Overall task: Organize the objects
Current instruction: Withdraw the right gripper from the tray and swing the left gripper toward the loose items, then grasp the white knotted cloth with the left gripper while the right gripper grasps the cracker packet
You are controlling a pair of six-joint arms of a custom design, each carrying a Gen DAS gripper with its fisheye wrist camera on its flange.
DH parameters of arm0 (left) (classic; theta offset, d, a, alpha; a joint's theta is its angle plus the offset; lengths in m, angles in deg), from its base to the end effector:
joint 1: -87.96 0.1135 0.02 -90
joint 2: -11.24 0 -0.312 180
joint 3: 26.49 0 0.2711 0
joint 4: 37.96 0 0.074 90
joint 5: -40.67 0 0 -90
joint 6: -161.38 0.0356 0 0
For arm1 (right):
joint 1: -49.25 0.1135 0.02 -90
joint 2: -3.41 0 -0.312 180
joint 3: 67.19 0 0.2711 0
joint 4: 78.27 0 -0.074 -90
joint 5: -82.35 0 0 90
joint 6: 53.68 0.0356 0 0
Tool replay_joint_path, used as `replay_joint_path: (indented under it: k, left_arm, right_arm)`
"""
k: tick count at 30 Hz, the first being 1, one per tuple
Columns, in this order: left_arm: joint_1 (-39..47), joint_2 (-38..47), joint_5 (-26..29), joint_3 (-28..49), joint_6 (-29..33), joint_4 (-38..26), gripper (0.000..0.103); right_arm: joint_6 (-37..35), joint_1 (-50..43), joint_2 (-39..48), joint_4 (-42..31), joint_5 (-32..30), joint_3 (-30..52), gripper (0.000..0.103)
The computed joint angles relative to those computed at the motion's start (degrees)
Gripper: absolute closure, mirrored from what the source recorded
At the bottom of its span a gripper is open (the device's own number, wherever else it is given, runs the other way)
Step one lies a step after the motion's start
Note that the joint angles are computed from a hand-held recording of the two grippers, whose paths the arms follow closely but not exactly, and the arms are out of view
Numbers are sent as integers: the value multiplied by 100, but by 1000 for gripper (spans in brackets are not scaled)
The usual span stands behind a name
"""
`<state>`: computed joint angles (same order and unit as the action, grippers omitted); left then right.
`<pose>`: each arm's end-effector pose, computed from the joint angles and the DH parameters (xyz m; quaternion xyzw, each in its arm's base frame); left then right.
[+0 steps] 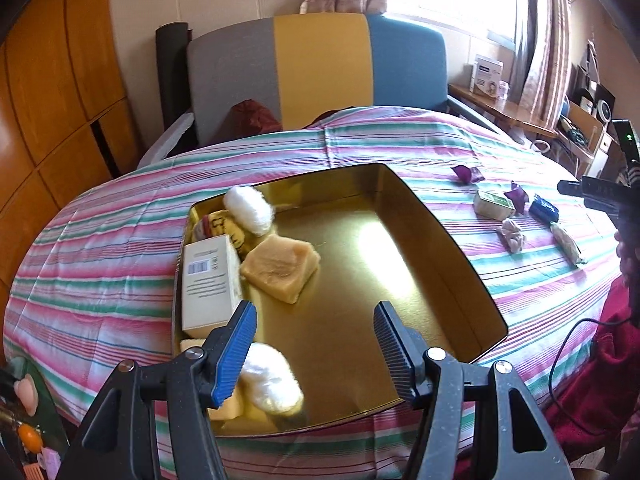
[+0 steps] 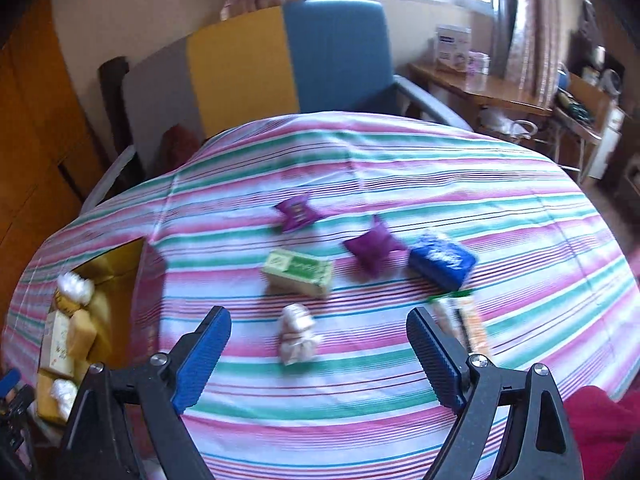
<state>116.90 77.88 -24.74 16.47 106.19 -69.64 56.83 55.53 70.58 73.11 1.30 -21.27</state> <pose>0.1866 0.0862 0.2035 0.1111 0.9283 -0.0190 0.3544 0.2212 0.0188 0.2193 0.1426 0.9259 0.0079 0.3497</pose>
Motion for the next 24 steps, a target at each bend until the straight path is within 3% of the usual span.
replay_joint_path:
  k: [5,10,24]
  left_arm:
    - [-505,-81,-257,-54,-196,70,41]
    - [-1052,-99,-545,-65,-435,173,41]
    - [-2765,97,-1252,97,-1249,426,41]
  right_arm:
    - [-132,-970,23,513,-52,-334,13]
    - [151,-1859,176,835,-695,-508,13]
    - [379,-2333,167,936,-1196,-604,13]
